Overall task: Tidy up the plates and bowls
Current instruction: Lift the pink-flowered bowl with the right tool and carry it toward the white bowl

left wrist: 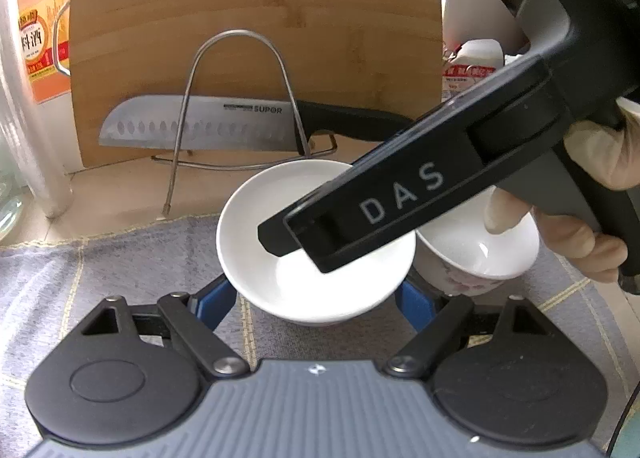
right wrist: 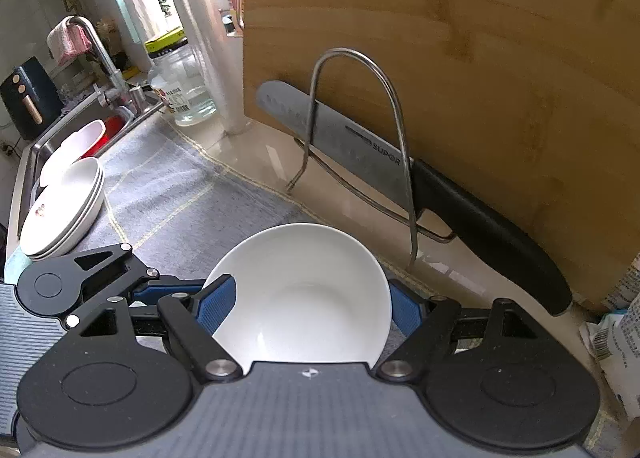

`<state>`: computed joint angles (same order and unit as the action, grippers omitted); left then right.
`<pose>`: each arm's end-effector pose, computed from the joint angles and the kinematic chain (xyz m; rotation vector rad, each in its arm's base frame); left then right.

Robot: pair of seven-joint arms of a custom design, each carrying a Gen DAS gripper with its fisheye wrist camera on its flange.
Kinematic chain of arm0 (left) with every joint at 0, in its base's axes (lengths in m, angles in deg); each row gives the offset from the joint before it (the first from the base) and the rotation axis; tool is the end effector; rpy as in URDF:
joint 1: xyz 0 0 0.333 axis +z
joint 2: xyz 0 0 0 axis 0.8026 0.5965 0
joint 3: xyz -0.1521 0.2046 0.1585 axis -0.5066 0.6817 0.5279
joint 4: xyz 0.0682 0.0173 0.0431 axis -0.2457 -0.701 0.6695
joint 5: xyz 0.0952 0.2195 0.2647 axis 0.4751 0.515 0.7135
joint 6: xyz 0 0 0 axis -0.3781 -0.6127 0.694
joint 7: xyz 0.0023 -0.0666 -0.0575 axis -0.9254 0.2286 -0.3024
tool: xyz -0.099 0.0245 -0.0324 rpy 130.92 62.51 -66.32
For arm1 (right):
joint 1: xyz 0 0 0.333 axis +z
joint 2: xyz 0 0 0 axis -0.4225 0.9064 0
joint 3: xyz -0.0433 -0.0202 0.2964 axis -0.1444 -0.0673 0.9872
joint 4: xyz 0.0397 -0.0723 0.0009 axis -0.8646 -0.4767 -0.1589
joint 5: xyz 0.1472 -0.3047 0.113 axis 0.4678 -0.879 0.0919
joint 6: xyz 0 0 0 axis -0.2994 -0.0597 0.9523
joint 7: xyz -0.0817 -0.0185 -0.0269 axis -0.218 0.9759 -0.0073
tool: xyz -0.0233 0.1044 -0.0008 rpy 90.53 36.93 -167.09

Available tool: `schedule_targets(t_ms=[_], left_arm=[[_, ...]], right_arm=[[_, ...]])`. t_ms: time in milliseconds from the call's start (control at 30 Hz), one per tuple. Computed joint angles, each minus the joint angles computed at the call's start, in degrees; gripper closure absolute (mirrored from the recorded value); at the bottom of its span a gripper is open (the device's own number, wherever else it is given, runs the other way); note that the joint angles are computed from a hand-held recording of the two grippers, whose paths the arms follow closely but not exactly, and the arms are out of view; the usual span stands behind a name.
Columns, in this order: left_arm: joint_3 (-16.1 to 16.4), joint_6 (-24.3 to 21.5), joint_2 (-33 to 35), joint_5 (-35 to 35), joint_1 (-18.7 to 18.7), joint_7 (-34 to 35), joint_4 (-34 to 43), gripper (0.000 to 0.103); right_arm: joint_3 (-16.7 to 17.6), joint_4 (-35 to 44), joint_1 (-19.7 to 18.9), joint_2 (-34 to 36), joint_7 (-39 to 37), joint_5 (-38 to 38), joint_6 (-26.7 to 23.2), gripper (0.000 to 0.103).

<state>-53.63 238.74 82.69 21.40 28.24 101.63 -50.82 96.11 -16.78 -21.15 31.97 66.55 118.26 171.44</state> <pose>0.5604 -0.3015 0.3638 -1.3953 2.1885 -0.9332 0.6392 0.1221 0.3959 -2.0923 1.3213 -0.2500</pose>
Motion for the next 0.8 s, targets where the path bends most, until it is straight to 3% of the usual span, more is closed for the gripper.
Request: schedule_targets(t_ms=[467,700,800], left_arm=[[-0.24,1.09,-6.88,1.33,0.47,-1.09,-6.56,0.017],[2.54,2.26,-11.15,3.56,-1.71,-3.37,-11.47,0.017],[6.12,3.18,-13.29,6.09,-4.66,-5.83,-13.93,0.017]], right_arm=[[0.45,-7.13,1.66,-6.94,-4.24,4.85,3.14,0.018],[0.06,-10.94,3.73,-10.73,-6.8,8.03,4.33,0.018],[-0.26,-12.4,4.86,-12.27,-7.92,9.39,4.82,0.018]])
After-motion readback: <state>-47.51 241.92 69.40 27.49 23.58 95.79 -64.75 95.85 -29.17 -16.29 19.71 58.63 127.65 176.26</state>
